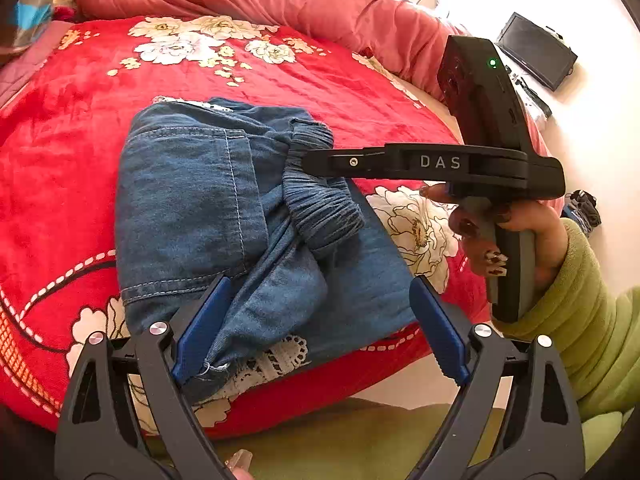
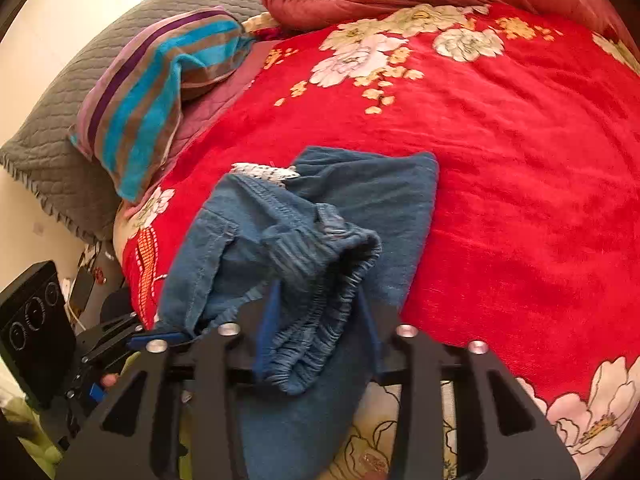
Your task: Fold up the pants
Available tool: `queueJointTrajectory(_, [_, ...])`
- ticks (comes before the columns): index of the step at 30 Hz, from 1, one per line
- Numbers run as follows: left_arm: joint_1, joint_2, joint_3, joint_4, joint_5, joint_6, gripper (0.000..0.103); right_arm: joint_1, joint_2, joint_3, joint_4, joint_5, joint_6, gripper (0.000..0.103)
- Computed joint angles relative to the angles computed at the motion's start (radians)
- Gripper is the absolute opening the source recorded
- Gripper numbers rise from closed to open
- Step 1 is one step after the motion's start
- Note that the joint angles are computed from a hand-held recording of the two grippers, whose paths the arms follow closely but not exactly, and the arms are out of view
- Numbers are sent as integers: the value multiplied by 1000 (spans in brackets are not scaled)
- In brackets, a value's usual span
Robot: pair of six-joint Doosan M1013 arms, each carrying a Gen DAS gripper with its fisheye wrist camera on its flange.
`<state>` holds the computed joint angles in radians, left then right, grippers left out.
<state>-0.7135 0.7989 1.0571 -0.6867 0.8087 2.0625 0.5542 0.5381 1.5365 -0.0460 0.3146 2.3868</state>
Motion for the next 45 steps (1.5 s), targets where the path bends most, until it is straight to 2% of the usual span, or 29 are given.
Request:
queueJointTrajectory(3, [4,-16,18,-11,-16,4,85,13,-21,11,-166,0,133,58])
queueJointTrajectory(4, [9,-25,28,-28,-28,11,88,17,-30,17,-230,-1,184,59])
queueJointTrajectory(7, [25,-46,52,-59,-79,11,91,42,-65,45,-501,12,398,69])
queueJointTrajectory(9, [35,-53,55,-43,-112,-29,91,69,-86,59,-683,51,509,71])
queueJointTrajectory(11, [45,-51,42,3,-133,-105,91,99,-98,66,-801,92,553,74])
queueJointTrajectory(13, [49,-37,5,98,-126,-202,91,122,-102,67,-826,98,504,74])
queueJointTrajectory(14, [48,-29,-15,146,-120,-242,91,130,-103,66,-823,92,473,74])
queueJointTrajectory(16, [47,-1,-70,202,-80,-295,73,143,-98,57,-749,72,336,74])
queueJointTrajectory(17, [48,14,-99,199,-52,-297,50,150,-90,45,-673,67,224,74])
queueJointTrajectory(18, [49,30,-125,193,-25,-297,37,154,-81,31,-609,71,136,74])
queueJointTrajectory(19, [48,48,-158,191,11,-296,34,159,-72,21,-569,77,70,72])
queueJointTrajectory(20, [47,62,-184,185,39,-290,30,166,-59,4,-534,90,3,63])
queueJointTrajectory(21, [44,76,-210,182,62,-284,29,168,-47,-12,-493,99,-65,57])
queueJointTrajectory(22, [40,92,-237,187,83,-282,29,169,-36,-26,-465,105,-124,46])
queueJointTrajectory(23, [37,106,-261,194,103,-285,29,172,-22,-45,-445,114,-186,44])
queueJointTrajectory(27, [33,171,-360,244,191,-348,29,182,24,-104,-496,160,-270,42])
queueJointTrajectory(31, [35,188,-379,253,203,-374,29,179,79,-173,-470,217,-401,44])
queueJointTrajectory(32, [33,186,-377,259,199,-372,29,174,90,-188,-433,236,-439,37])
queueJointTrajectory(33, [31,185,-375,269,196,-370,29,164,97,-199,-350,249,-507,24])
queueJointTrajectory(34, [28,183,-371,283,192,-365,29,152,98,-205,-241,255,-589,6])
queueJointTrajectory(35, [27,180,-366,288,189,-363,29,147,87,-193,-179,243,-635,6])
queueJointTrajectory(38, [26,176,-355,286,177,-348,29,146,47,-140,-113,186,-698,4])
queueJointTrajectory(40, [29,178,-354,269,170,-346,29,153,51,-135,-161,210,-664,4])
queueJointTrajectory(42, [32,175,-343,247,157,-345,29,152,73,-146,-142,240,-658,4])
queueJointTrajectory(45, [32,167,-327,242,140,-341,29,140,83,-141,-77,210,-646,5])
